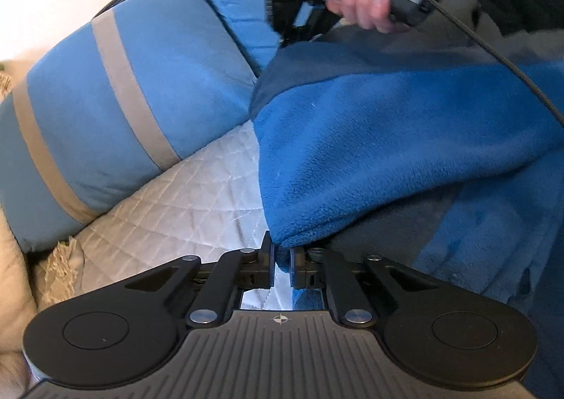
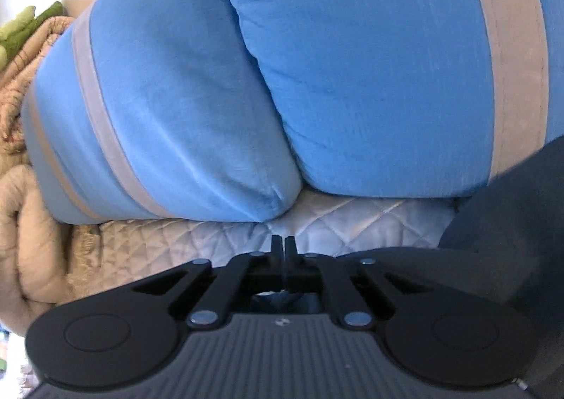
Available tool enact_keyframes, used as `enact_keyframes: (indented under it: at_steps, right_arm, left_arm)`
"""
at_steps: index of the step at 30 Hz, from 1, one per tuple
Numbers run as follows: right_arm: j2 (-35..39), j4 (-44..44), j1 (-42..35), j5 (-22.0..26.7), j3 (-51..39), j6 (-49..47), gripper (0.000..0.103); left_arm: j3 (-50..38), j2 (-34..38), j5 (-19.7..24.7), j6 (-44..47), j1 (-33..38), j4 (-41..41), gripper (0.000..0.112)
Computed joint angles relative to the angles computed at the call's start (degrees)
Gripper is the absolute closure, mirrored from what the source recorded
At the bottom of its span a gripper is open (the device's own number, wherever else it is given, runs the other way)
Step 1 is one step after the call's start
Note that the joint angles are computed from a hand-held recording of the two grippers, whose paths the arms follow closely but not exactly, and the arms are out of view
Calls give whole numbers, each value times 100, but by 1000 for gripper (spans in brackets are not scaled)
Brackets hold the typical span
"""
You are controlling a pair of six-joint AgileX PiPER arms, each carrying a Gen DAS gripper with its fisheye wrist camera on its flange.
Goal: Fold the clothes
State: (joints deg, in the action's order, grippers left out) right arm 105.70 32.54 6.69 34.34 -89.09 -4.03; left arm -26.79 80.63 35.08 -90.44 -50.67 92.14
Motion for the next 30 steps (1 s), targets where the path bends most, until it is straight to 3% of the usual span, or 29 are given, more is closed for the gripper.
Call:
enact_keyframes:
  at_steps: [4,6,8,9,15,18,19,20,22,28,30]
  right_arm:
    - [-289,281,-151,21,217,-371,93]
    - [-377,509,-251,169,244,-582,54]
    - [-435,732,-327,320,256,-819,38]
    - [-388,737,-319,421,174,-839,37]
    - [306,-190,217,1112,-941,-370,36]
    - [957,-1095,639,1784,-1989,66,37]
    - [1192,-1306,761,2021,-2327,133,47]
    - [1285,-1370,817,2120,-2437,193,94]
    - [1426,-1472,922,2210,-2556,291,95]
    - [1031,-2129,908,1142,-1863,1421,96]
    - [1062,-2052,822,1243,-1952,1586,95]
  left_arm:
    - [-6,20,-13,-181,41,119,104]
    - [-19,39,69,-183,-41,64,104]
    - [-37,59,192,-171,-161,-8,104]
    - [-31,64,301,-176,-271,-49,104]
    - [46,275,1210,-15,-1215,-53,105]
    - [136,477,1605,-66,-1612,41,105]
    - [169,538,1711,-74,-1719,67,105]
    - [186,586,1780,-55,-1805,62,105]
    - [207,654,1806,-13,-1901,14,105]
    - [124,722,1744,-203,-1958,-212,110]
    - [153,689,1717,-300,-1886,-153,110]
